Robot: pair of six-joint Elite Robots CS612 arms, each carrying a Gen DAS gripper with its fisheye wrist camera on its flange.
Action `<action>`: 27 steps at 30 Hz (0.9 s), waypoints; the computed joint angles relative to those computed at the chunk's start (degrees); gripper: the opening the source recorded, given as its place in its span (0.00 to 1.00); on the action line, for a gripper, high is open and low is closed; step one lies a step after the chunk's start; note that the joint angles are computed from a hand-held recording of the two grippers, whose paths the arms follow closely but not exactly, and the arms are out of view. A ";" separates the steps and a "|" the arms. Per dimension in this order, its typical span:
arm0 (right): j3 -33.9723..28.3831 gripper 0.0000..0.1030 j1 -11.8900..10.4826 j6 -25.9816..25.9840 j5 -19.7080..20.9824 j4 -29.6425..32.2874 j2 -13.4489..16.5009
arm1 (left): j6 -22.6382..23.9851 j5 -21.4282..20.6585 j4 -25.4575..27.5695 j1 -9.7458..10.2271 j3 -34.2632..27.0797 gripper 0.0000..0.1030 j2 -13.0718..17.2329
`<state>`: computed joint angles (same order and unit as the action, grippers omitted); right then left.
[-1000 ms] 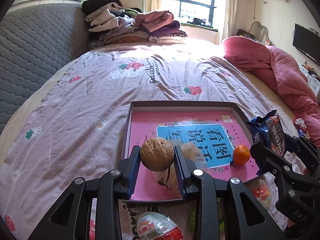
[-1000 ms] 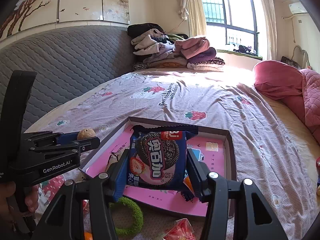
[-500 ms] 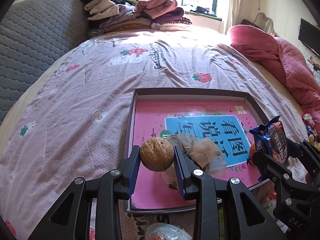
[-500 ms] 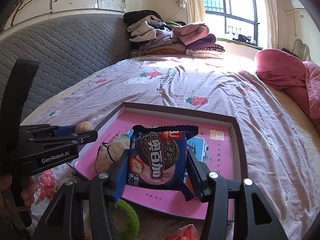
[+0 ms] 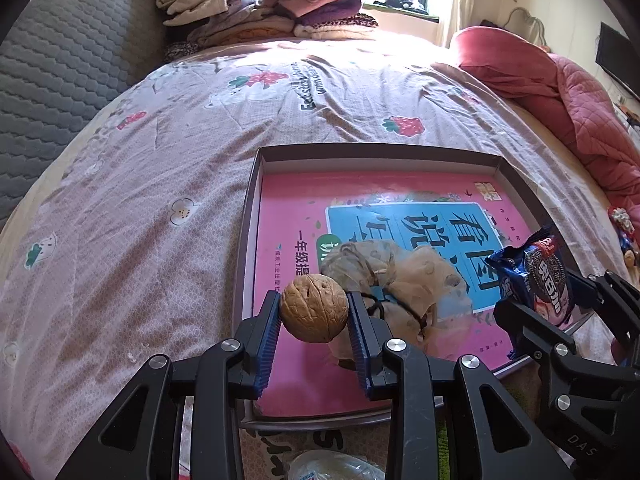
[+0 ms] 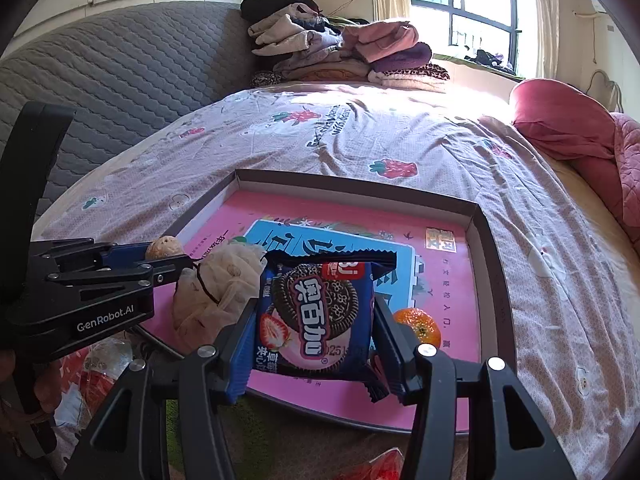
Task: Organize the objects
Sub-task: 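Lower the walnut into the tray with left gripper while right gripper lowers the packet beside the mesh bag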
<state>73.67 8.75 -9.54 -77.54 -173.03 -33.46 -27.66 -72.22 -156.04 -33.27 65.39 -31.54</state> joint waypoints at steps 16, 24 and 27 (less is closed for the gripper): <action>-1.45 0.52 0.08 -0.09 -0.80 5.64 0.79 | 0.47 -3.20 3.42 0.26 -1.35 0.33 1.15; -1.64 0.52 0.44 -1.48 -2.63 7.18 0.79 | 0.80 -2.96 3.60 0.07 -1.20 0.33 1.10; -1.66 0.52 0.42 -1.38 -2.67 7.53 0.72 | 0.94 -3.05 3.45 0.02 -0.97 0.33 0.99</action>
<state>72.01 9.17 -10.92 -80.21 -165.50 -32.74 -26.72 -75.27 -152.59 -33.24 64.41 -30.55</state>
